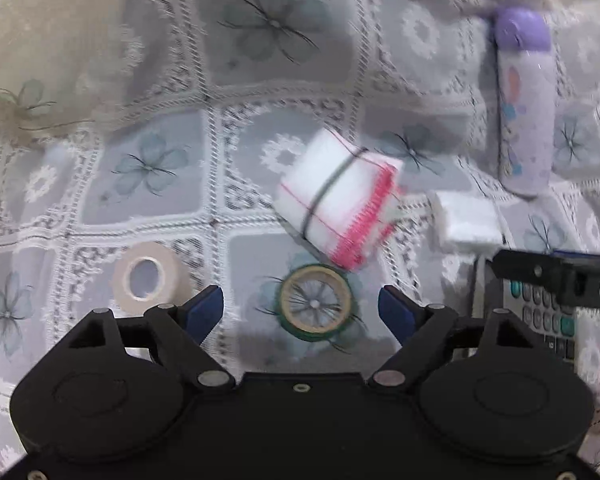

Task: Organize soft objects
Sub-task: 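Close the right tool on the white packet and lift it, then carry the green tape with the left tool while the right tool carries the packet over the basket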

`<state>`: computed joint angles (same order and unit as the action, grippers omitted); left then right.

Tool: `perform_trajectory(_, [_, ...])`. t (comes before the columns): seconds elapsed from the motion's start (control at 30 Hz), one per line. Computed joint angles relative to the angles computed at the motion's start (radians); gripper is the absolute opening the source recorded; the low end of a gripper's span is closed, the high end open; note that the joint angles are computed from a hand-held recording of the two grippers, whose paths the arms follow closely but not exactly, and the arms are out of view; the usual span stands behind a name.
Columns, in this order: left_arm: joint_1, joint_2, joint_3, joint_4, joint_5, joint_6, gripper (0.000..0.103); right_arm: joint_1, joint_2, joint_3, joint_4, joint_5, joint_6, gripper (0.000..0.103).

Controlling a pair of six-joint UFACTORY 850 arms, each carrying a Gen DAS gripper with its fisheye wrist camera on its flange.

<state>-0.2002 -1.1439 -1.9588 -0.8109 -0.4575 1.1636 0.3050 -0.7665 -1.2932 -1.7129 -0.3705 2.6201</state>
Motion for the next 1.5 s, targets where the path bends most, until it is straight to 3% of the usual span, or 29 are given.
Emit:
perform_trajectory(0.23, [-0.033, -0.023, -0.02, 0.133, 0.024, -0.124, 0.082, -0.008, -0.004, -0.003, 0.027, -0.009, -0.018, 0.097])
perform_trajectory(0.47, [-0.044, -0.082, -0.113, 0.301, 0.001, -0.368, 0.082, -0.025, -0.04, -0.077, 0.139, -0.01, -0.162, 0.097])
perform_trajectory(0.73, [-0.065, -0.09, -0.123, 0.37, 0.007, -0.431, 0.099, -0.043, -0.141, -0.241, 0.489, -0.002, -0.542, 0.097])
perform_trajectory(0.87, [-0.069, -0.104, -0.154, 0.403, -0.018, -0.481, 0.1, -0.043, -0.189, -0.304, 0.635, -0.038, -0.697, 0.096])
perform_trajectory(0.93, [-0.07, -0.115, -0.182, 0.412, -0.047, -0.499, 0.099, -0.037, -0.195, -0.311, 0.62, -0.057, -0.692, 0.088])
perform_trajectory(1.03, [-0.062, -0.116, -0.202, 0.405, -0.062, -0.55, 0.085, -0.03, -0.192, -0.308, 0.588, -0.065, -0.693, 0.067])
perform_trajectory(1.07, [-0.058, -0.111, -0.2, 0.399, -0.058, -0.559, 0.073, -0.03, -0.186, -0.3, 0.569, -0.055, -0.684, 0.061])
perform_trajectory(1.1, [-0.055, -0.108, -0.201, 0.389, -0.058, -0.555, 0.062, -0.033, -0.176, -0.285, 0.537, -0.028, -0.659, 0.059])
perform_trajectory(1.2, [-0.039, -0.12, -0.24, 0.365, -0.096, -0.544, 0.047, -0.034, -0.156, -0.261, 0.478, -0.019, -0.585, 0.058])
perform_trajectory(1.33, [-0.026, -0.112, -0.242, 0.331, -0.118, -0.542, 0.047, -0.033, -0.119, -0.212, 0.347, -0.019, -0.432, 0.058])
perform_trajectory(1.5, [-0.023, -0.049, -0.147, 0.285, -0.049, -0.49, 0.047, -0.04, -0.067, -0.144, 0.196, -0.011, -0.26, 0.058])
